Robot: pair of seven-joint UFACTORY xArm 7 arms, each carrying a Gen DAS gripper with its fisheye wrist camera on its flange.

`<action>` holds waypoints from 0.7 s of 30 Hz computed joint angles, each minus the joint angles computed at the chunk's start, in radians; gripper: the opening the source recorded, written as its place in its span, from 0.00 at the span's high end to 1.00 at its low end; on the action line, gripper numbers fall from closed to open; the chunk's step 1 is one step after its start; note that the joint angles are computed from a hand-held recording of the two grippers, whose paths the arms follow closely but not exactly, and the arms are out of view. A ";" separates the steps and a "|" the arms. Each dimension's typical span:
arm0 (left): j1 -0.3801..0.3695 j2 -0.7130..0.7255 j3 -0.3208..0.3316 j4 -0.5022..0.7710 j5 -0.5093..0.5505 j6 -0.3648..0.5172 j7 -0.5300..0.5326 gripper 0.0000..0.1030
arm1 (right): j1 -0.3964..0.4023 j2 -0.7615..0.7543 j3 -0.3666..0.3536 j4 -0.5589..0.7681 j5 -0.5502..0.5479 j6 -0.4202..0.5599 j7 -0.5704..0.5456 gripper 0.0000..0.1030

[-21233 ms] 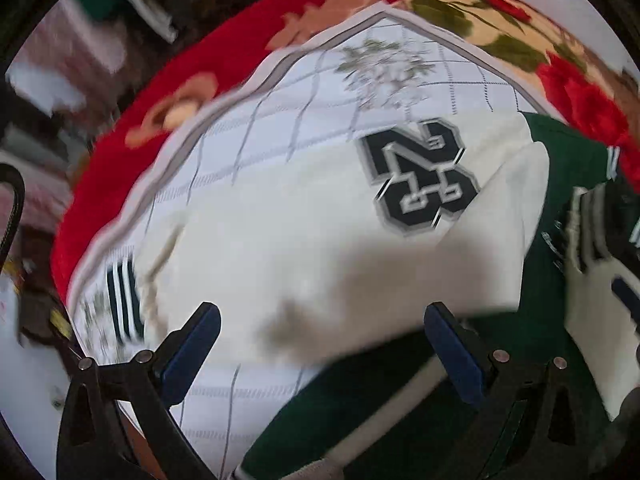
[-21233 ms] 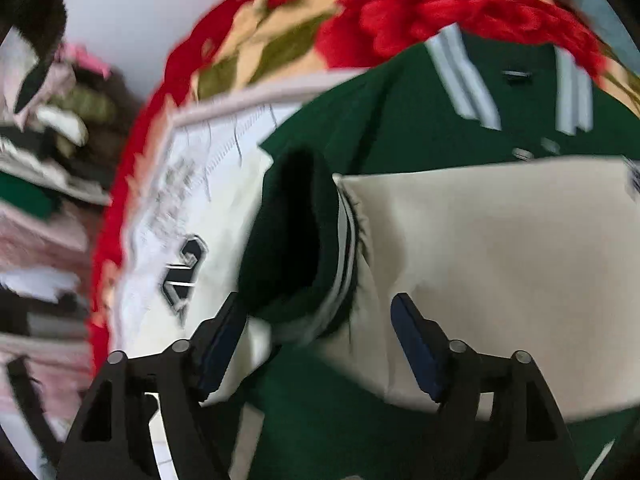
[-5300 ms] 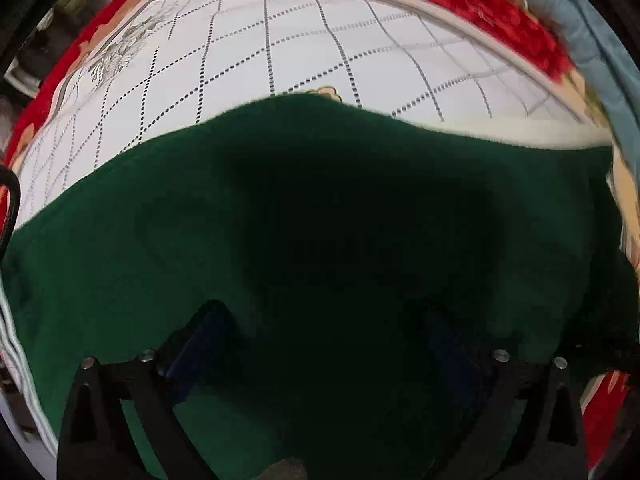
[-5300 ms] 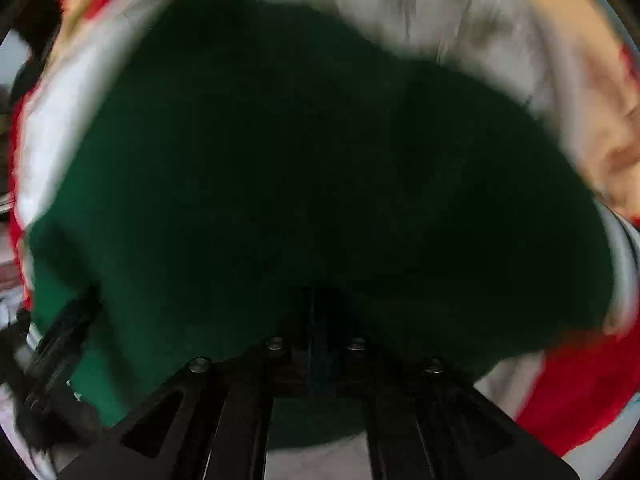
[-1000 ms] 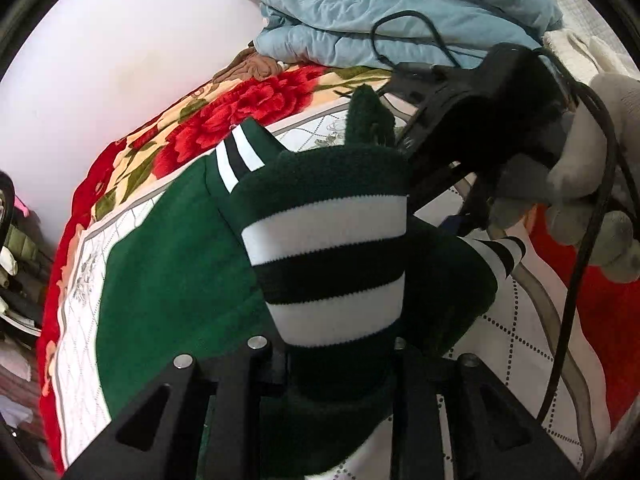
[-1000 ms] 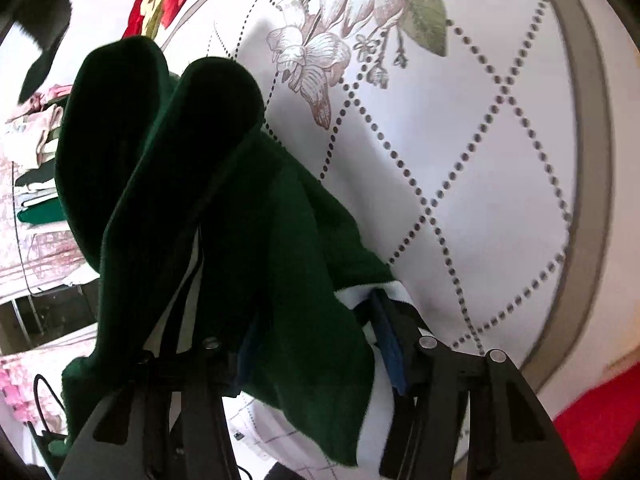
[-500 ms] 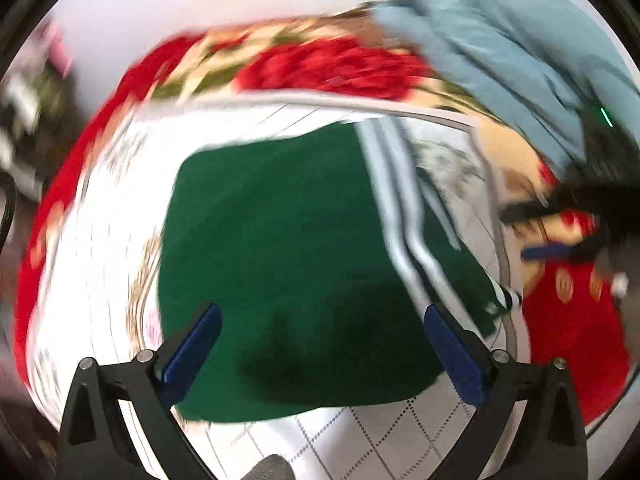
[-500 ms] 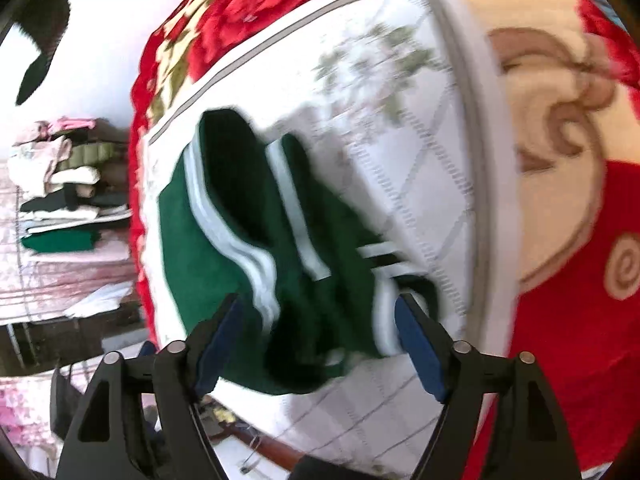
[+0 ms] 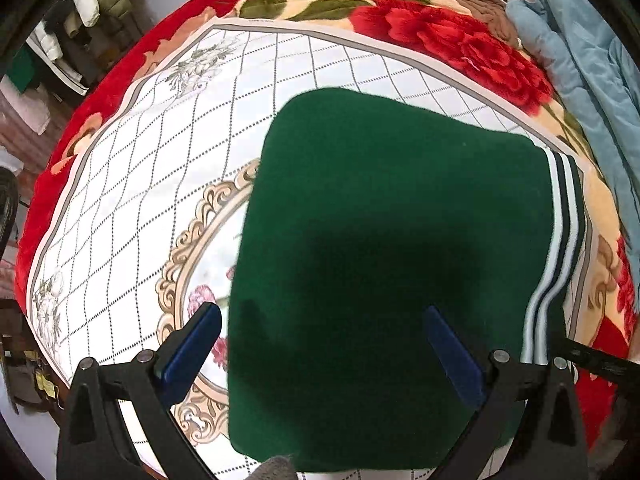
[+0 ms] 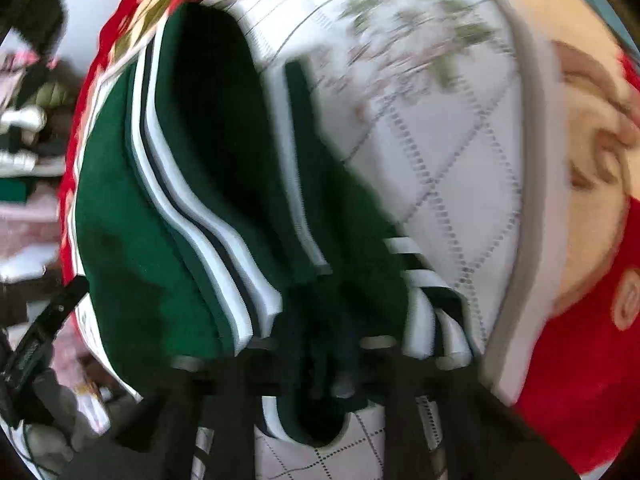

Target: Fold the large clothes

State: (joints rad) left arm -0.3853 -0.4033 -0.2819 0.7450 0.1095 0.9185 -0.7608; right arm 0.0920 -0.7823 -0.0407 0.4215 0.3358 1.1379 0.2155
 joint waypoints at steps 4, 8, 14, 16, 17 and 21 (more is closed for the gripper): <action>0.015 0.009 0.008 0.007 0.015 -0.004 0.005 0.00 | -0.037 -0.083 0.029 0.025 -0.058 0.057 0.068 0.97; 0.026 0.039 0.024 0.014 0.012 0.001 0.018 0.00 | -0.032 0.043 -0.016 -0.010 -0.038 0.066 0.052 0.97; 0.070 0.046 0.044 0.045 0.060 -0.002 0.045 0.00 | -0.057 0.035 -0.013 0.092 -0.028 0.033 0.056 0.67; 0.088 0.064 0.049 0.058 0.078 -0.009 0.043 0.00 | -0.025 0.047 -0.029 0.115 0.041 -0.057 0.027 0.34; 0.100 0.076 0.054 0.068 0.089 -0.015 0.038 0.00 | 0.000 0.070 -0.037 0.131 0.077 -0.094 0.006 0.27; 0.127 0.108 0.067 0.094 0.115 -0.028 0.031 0.00 | 0.108 0.308 -0.056 0.236 0.238 -0.178 -0.103 0.27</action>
